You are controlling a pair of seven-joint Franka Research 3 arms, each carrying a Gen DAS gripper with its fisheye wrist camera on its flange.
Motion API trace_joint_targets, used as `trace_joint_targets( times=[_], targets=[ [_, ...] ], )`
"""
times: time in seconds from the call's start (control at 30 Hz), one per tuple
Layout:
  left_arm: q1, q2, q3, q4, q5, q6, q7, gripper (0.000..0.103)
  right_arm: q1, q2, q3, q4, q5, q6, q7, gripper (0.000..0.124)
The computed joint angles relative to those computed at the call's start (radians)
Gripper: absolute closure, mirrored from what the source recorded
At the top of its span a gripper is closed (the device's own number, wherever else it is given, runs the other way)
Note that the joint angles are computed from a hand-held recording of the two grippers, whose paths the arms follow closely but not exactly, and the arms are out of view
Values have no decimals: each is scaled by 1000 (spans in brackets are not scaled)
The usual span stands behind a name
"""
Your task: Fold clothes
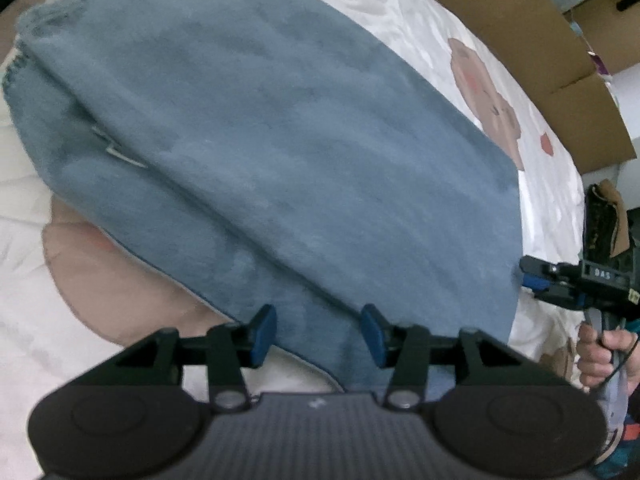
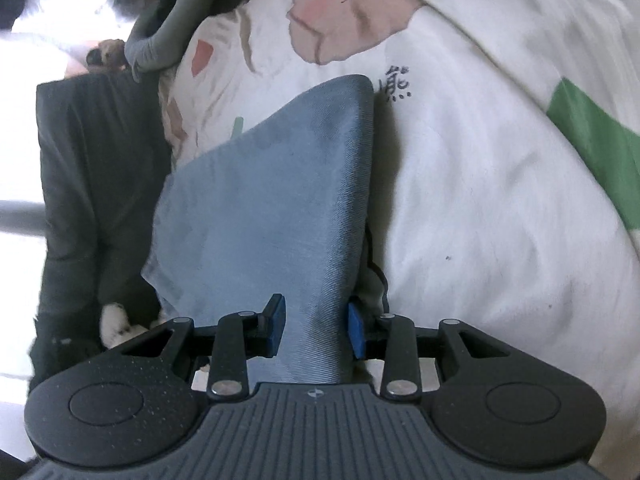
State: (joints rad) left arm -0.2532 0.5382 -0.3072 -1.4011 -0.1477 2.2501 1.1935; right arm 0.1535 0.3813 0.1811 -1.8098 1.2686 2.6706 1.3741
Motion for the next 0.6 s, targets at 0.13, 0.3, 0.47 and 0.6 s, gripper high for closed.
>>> trace_joint_targets(
  times=[0.13, 0.3, 0.47, 0.6],
  targets=[
    [6, -35, 9, -46, 5, 26, -23, 50, -8, 26, 13, 12, 78, 20, -20, 89],
    [10, -66, 37, -86, 36, 31, -89, 47, -11, 82, 27, 67, 128, 34, -73, 89],
    [13, -97, 53, -141, 67, 64, -184, 46, -49, 71, 47, 63, 172, -17, -146, 113],
    [27, -109, 49, -194, 50, 136, -245, 45, -62, 58, 37, 58, 287, -78, -249, 113]
  ],
)
